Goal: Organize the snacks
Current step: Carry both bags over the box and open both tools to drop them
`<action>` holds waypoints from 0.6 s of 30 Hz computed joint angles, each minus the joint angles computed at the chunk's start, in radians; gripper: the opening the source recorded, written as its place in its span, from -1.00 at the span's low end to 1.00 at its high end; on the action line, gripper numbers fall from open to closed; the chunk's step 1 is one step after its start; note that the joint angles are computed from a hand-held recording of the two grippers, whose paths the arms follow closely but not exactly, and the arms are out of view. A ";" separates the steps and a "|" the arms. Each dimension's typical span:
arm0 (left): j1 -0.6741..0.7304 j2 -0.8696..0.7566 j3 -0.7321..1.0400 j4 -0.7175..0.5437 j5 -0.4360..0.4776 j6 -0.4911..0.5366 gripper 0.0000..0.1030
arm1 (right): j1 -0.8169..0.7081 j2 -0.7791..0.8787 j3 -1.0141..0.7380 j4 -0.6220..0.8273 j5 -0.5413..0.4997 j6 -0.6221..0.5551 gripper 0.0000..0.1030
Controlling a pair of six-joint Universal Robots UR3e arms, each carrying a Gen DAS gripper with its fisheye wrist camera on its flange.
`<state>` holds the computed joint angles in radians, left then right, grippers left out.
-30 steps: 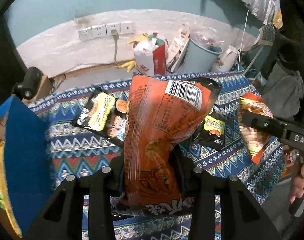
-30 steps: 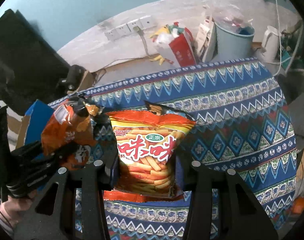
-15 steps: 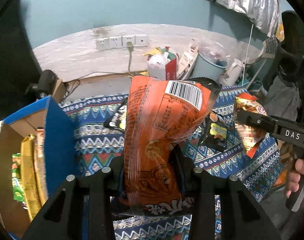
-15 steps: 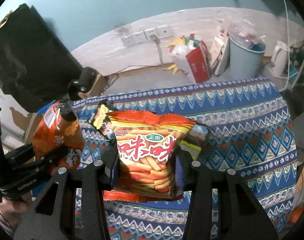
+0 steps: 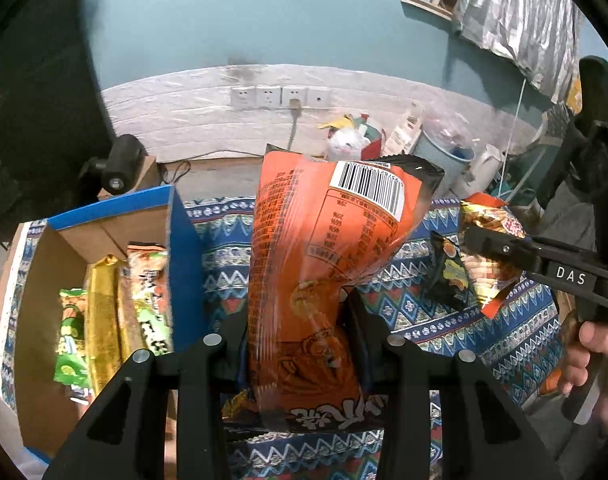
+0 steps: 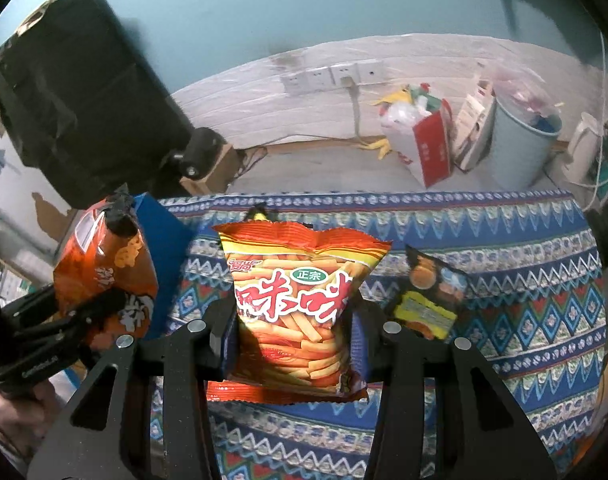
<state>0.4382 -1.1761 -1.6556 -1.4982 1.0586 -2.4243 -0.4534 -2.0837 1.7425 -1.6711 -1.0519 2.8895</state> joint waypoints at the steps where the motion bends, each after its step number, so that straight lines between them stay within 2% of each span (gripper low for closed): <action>1: 0.014 0.004 0.001 -0.005 -0.005 0.009 -0.21 | 0.031 0.017 -0.007 -0.023 -0.009 0.023 -0.15; 18: 0.326 0.018 0.067 -0.181 -0.106 0.201 -0.21 | 0.403 0.283 -0.146 -0.272 -0.118 0.269 -0.15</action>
<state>0.7644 -1.1576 -1.5884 -1.6787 0.9524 -2.2231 -0.0502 -1.8012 1.5960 -1.9432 -1.1703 3.1585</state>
